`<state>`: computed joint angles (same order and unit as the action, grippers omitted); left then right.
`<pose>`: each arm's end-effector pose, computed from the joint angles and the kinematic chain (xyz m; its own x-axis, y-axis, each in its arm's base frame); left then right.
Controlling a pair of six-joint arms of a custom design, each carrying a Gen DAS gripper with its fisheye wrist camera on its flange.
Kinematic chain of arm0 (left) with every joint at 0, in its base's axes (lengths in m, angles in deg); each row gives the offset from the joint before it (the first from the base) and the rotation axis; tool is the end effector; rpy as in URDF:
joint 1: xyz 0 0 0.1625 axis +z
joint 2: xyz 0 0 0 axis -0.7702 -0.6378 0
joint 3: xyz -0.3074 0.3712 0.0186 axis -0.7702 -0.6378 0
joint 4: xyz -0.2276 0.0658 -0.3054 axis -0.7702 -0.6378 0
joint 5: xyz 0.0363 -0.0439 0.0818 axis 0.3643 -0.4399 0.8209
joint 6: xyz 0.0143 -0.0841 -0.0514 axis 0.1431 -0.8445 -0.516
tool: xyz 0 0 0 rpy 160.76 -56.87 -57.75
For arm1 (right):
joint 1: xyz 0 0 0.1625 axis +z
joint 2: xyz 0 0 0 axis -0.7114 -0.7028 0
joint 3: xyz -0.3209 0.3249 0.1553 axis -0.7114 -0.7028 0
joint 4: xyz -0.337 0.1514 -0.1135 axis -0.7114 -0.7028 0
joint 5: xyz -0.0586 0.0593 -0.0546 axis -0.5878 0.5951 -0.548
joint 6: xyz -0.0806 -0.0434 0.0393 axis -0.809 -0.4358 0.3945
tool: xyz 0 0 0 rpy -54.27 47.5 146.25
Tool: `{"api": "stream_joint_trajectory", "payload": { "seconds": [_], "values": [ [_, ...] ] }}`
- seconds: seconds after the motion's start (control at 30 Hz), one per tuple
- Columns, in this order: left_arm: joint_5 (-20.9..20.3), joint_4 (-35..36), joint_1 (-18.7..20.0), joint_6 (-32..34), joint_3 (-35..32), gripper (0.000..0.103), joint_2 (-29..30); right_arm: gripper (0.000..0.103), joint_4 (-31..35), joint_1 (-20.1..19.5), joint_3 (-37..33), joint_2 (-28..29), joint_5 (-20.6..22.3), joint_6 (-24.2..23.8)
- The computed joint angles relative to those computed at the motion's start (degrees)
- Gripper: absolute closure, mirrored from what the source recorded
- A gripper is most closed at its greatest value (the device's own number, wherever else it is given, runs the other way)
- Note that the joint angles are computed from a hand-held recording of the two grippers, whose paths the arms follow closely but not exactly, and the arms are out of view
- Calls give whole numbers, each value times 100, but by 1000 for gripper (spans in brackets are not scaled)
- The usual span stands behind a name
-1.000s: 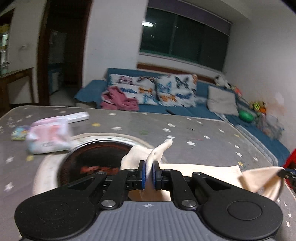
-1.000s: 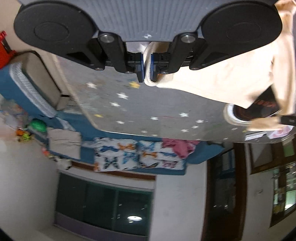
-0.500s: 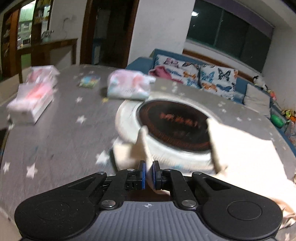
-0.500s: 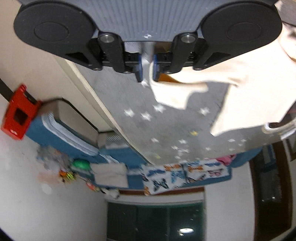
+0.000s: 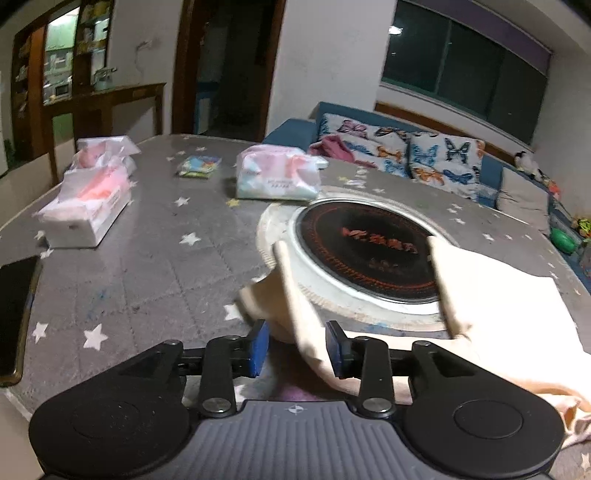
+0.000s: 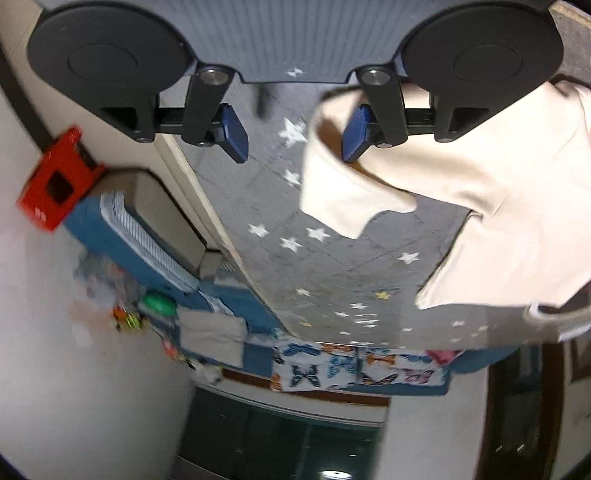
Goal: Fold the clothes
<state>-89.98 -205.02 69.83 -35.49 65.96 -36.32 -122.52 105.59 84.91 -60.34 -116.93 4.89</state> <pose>-0.3120 -0.3472 -0.0069 -0.7127 -0.4858 -0.5061 0.2643 0.4824 -0.8352 -0.1255 -0.4924 0.4373 -0.5206 -0.1678 0.8372 -0.7374 0.5825 -0.3419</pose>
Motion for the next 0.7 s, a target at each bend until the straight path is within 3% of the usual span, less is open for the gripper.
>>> {"api": "stream_joint_trajectory", "payload": {
  "seconds": [0.17,0.23,0.33,0.5,0.7],
  "values": [
    [150,-145,-105,376,-69,59,57,44,-402,89,-59,252,21,-277],
    [211,-219,-130,520,-100,57,81,44,-688,40,-140,323,173,62],
    [263,-571,-117,914,-130,56,158,36,-701,-50,-410,324,138,872],
    [290,-1772,-29,2013,-133,55,413,33,-184,-293,-694,158,-40,1874],
    [221,-3700,62,3858,-233,55,879,34,-30,-517,-677,34,22,1910]
  ]
}}
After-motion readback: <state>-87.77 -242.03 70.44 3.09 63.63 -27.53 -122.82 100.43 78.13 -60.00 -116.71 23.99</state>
